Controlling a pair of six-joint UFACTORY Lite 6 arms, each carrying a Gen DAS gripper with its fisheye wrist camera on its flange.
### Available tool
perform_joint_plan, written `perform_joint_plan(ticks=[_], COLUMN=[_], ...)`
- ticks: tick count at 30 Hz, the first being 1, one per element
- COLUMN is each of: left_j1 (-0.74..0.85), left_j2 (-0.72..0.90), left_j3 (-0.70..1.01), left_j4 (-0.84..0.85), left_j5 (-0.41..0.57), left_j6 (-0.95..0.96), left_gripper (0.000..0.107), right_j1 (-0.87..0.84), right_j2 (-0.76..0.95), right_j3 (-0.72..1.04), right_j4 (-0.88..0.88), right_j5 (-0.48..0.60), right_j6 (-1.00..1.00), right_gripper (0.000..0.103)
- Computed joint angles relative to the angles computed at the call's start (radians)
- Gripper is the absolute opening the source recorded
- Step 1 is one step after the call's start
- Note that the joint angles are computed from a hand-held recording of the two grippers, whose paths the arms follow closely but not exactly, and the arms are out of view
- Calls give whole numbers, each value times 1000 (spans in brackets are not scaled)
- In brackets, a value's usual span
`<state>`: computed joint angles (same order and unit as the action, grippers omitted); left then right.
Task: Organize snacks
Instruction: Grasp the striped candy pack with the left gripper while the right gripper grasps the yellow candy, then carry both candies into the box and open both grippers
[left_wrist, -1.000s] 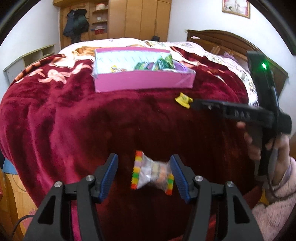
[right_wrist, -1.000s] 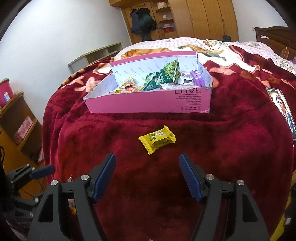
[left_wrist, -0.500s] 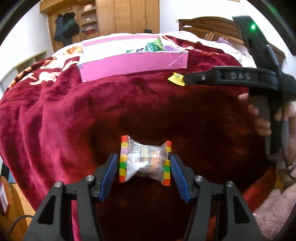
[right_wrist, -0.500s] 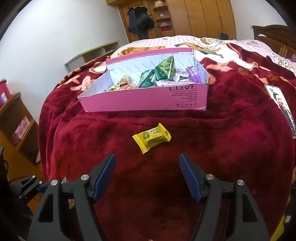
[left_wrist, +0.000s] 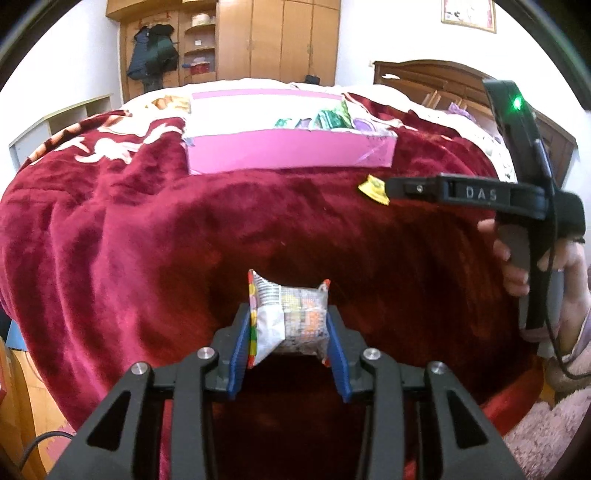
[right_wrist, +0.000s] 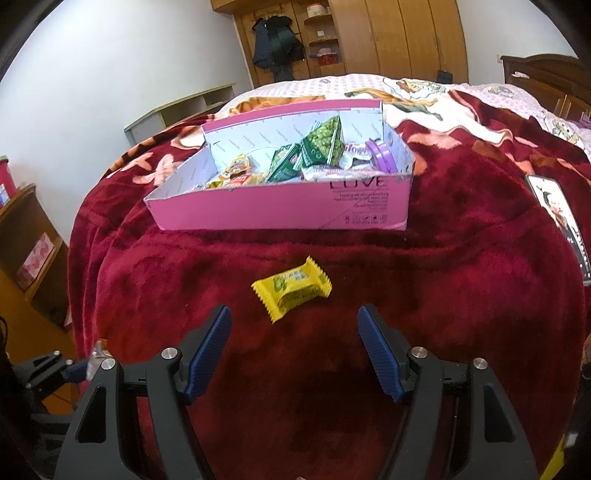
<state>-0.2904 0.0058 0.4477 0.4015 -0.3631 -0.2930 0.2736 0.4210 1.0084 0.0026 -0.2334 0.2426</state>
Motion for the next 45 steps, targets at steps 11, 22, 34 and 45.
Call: perform_joint_plan(ticks=[11,22,34,45], left_j1=[22,47,18,-9], left_j2=[48,139,206,257], left_j3=[100,201,322,468], left_j4=[18,136,205,273], left_j5=[16,33,70,117], left_j6=[-55,-208,-314,-400], left_gripper=[40,40,40,40], right_j1=[-28,-30,-54,-67], right_j2=[129,206,171,108], right_j3=[155,219,170,146], right_j4=[-208,-307,-399,-418], right_j5=[39,25,-34,-40], right_j6=[162,243,332,341], right_gripper=[72,56,38,38])
